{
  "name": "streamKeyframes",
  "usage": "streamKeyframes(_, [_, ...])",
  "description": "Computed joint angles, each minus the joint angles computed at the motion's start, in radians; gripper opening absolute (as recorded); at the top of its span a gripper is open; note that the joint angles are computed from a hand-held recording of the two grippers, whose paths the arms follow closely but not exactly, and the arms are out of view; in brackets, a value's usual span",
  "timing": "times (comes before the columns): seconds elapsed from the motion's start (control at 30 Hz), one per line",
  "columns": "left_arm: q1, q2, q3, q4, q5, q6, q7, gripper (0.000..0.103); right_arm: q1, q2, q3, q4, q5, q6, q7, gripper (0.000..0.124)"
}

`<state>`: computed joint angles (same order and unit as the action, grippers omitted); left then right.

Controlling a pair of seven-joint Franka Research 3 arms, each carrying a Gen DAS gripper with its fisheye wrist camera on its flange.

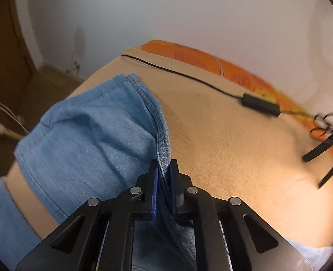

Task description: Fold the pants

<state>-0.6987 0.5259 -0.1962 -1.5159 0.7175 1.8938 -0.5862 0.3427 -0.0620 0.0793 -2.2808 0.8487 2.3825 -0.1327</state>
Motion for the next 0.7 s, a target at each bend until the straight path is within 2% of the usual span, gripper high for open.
streamKeyframes(0.03, [-0.02,-0.015,0.02,-0.018,0.004,0.01,-0.019,0.006,0.0,-0.004,0.001,-0.003,0.002,0.005,0.003,0.0])
streamKeyframes(0.13, [-0.036,-0.078,0.005,-0.086,0.077,0.002,-0.131,0.006,0.006,-0.004,0.005,0.0,0.016,0.035,0.004,0.0])
streamKeyframes(0.23, [-0.065,-0.125,-0.015,-0.109,0.143,-0.051,-0.208,0.006,0.011,-0.019,0.005,0.003,0.034,0.053,0.009,0.0])
streamKeyframes(0.37, [-0.112,-0.166,-0.06,-0.107,0.201,-0.168,-0.238,0.006,0.017,-0.072,-0.005,-0.011,0.057,0.063,-0.003,0.0])
streamKeyframes(0.47, [-0.165,-0.177,-0.097,-0.105,0.234,-0.244,-0.314,0.006,0.017,-0.127,-0.019,-0.036,0.039,0.037,0.01,0.0])
streamKeyframes(0.53, [-0.211,-0.168,-0.117,-0.093,0.251,-0.305,-0.375,0.006,0.019,-0.178,-0.03,-0.073,0.019,0.022,-0.002,0.0])
streamKeyframes(0.6, [-0.277,-0.122,-0.138,-0.032,0.256,-0.403,-0.415,0.006,0.024,-0.244,-0.041,-0.125,0.001,0.012,-0.032,0.0])
streamKeyframes(0.67, [-0.318,-0.102,-0.144,-0.025,0.25,-0.426,-0.47,0.006,0.028,-0.303,-0.059,-0.172,-0.024,-0.017,-0.054,0.0])
streamKeyframes(0.7, [-0.352,-0.071,-0.149,0.008,0.24,-0.462,-0.497,0.006,0.024,-0.34,-0.064,-0.197,-0.054,-0.048,-0.046,0.0])
